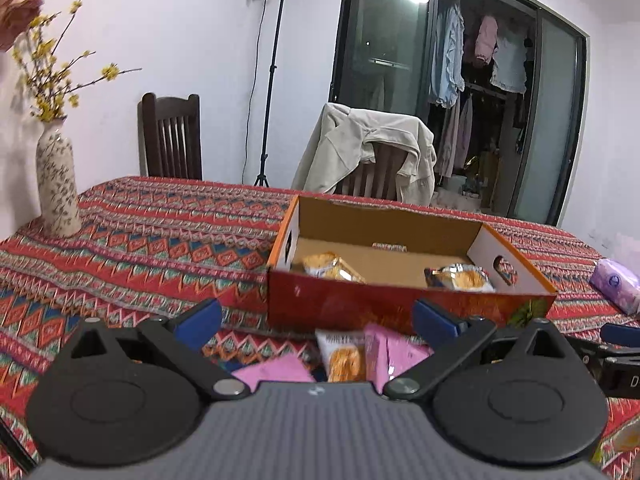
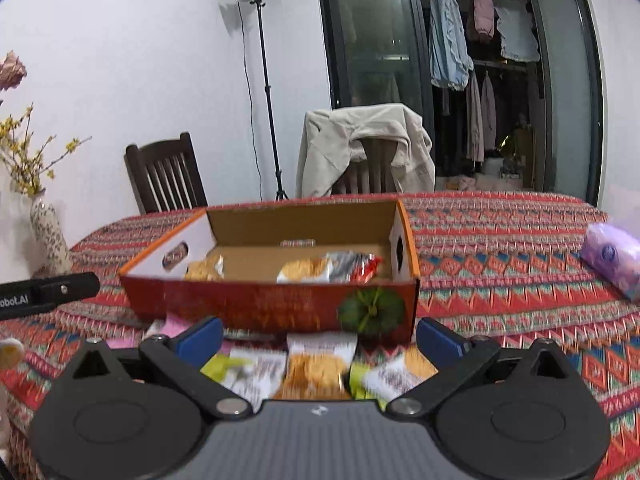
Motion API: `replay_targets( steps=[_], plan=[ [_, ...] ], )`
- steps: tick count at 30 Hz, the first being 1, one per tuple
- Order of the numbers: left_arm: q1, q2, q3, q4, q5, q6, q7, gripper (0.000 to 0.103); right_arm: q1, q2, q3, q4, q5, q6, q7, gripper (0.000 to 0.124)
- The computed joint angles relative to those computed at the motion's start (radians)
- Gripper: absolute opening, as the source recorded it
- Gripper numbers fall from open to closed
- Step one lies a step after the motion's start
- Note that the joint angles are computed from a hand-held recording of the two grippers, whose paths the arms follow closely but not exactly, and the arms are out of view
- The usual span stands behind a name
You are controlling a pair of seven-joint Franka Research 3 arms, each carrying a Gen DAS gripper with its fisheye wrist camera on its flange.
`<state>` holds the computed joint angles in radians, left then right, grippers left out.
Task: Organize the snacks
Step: 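Withdraw both tools from the box, then move both tools back over the remaining snack pile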
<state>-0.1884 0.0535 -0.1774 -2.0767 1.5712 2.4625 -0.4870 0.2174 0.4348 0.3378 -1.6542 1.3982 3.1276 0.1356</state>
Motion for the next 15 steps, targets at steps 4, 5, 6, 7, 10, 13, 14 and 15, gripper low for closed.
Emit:
replay_targets(
  steps=[4,5,6,7,10,13,14,15],
  plan=[
    [-0.005,-0.021,-0.007,-0.043,0.003,-0.011,-0.022,0.103,-0.002,-0.022,-0.003,-0.052,0.022,-0.006,-0.011,0.103],
    [-0.006,-0.024,-0.010,-0.052,0.006,-0.014,-0.029,0.103,0.000,-0.028,-0.007,-0.064,0.027,-0.008,-0.009,0.103],
    [-0.006,-0.028,-0.011,-0.062,0.012,-0.016,-0.038,0.103,0.007,-0.032,-0.017,-0.071,0.018,-0.012,0.005,0.103],
    [-0.006,-0.032,-0.012,-0.071,0.015,-0.016,-0.046,0.103,0.009,-0.035,-0.020,-0.078,0.020,-0.014,0.008,0.103],
    [-0.005,-0.035,-0.016,-0.089,0.023,-0.024,-0.066,0.103,0.014,-0.044,-0.029,-0.099,0.031,-0.019,0.010,0.103],
    [-0.004,-0.030,-0.016,-0.097,0.016,-0.025,-0.071,0.103,0.026,-0.044,-0.043,-0.111,0.011,-0.023,0.035,0.103],
    [-0.003,-0.029,-0.015,-0.099,0.016,-0.022,-0.076,0.103,0.029,-0.045,-0.047,-0.116,0.000,-0.023,0.047,0.103],
    [-0.002,-0.029,-0.014,-0.103,0.020,-0.022,-0.083,0.103,0.029,-0.046,-0.047,-0.121,-0.007,-0.025,0.054,0.103]
  ],
)
